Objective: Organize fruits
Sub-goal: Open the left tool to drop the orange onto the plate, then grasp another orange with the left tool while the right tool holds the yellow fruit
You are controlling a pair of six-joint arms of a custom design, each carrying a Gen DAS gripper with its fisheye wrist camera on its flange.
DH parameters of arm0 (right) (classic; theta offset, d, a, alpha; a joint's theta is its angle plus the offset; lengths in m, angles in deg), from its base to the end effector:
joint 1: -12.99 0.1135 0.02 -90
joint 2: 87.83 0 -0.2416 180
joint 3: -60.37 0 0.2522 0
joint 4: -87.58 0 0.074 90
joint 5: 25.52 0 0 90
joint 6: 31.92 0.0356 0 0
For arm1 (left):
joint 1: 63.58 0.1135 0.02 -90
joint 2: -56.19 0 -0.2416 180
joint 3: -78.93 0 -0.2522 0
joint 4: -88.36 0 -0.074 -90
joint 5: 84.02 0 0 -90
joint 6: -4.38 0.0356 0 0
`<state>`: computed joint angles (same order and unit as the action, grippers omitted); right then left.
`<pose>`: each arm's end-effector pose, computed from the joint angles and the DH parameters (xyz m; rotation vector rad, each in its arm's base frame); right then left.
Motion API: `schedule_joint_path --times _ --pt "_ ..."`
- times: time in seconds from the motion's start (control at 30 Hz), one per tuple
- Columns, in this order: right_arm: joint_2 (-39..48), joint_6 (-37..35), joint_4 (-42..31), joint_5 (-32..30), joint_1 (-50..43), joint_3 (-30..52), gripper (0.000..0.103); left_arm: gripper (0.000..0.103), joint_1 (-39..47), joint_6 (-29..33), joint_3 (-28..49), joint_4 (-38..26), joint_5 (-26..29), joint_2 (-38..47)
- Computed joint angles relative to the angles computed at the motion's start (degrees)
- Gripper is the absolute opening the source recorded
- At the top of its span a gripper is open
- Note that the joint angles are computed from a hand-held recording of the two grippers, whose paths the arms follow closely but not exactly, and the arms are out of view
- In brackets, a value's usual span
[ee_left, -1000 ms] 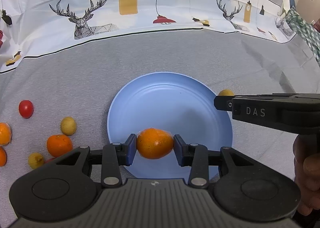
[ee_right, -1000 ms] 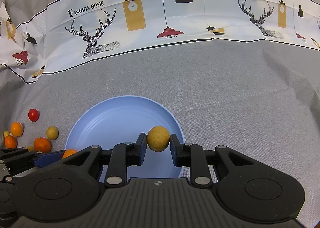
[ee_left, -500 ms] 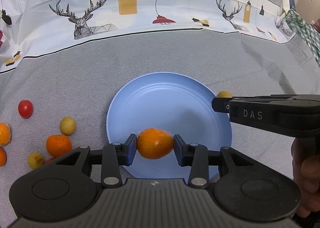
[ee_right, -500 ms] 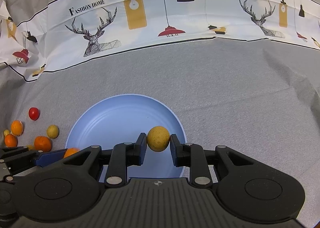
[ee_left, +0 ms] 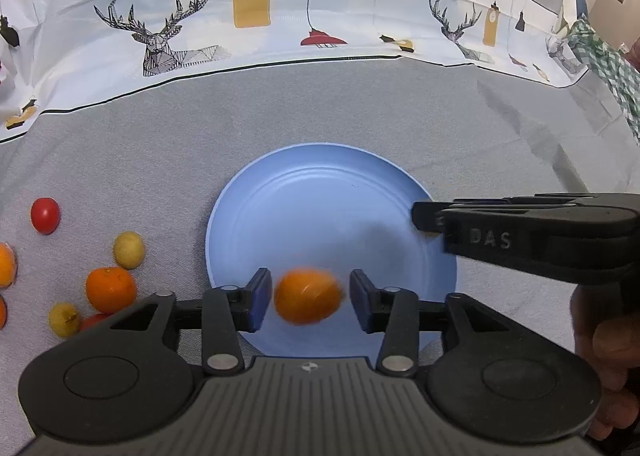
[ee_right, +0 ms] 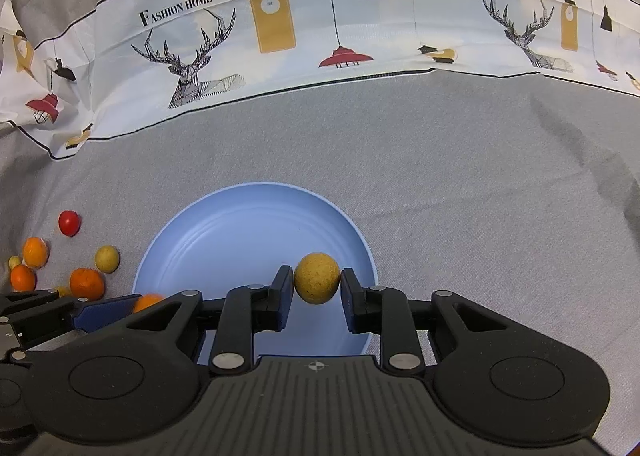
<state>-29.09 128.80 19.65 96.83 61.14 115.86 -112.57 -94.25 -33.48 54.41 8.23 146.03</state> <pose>0.1343 0.1214 0.2072 0.6058 2.4229 -0.0120 0.2048 -0.2376 0.1686 0.9152 2.4449 -0.4271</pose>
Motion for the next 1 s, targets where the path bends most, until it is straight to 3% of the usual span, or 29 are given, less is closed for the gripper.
schedule_joint_path --times 0.03,0.07,0.17,0.6,1.0 --pt "0.2 0.1 -0.4 0.3 0.0 0.3 0.049 0.05 -0.1 0.1 -0.1 0.1 -0.2 -0.2" --pt "0.4 0.5 -0.7 0.7 0.2 0.5 0.052 0.05 -0.1 0.1 -0.2 0.3 -0.5 -0.3" --pt "0.8 1.4 -1.4 1.1 0.3 1.0 0.055 0.05 0.0 -0.3 -0.5 0.7 -1.0 -0.7" --pt "5.4 3.7 -2.6 5.4 1.8 4.6 0.055 0.05 1.3 -1.7 -5.2 5.7 -5.1 -6.4" --pt "7.5 6.1 0.8 10.2 3.2 7.4 0.055 0.05 6.0 -2.3 -9.2 4.2 -7.4 -16.0"
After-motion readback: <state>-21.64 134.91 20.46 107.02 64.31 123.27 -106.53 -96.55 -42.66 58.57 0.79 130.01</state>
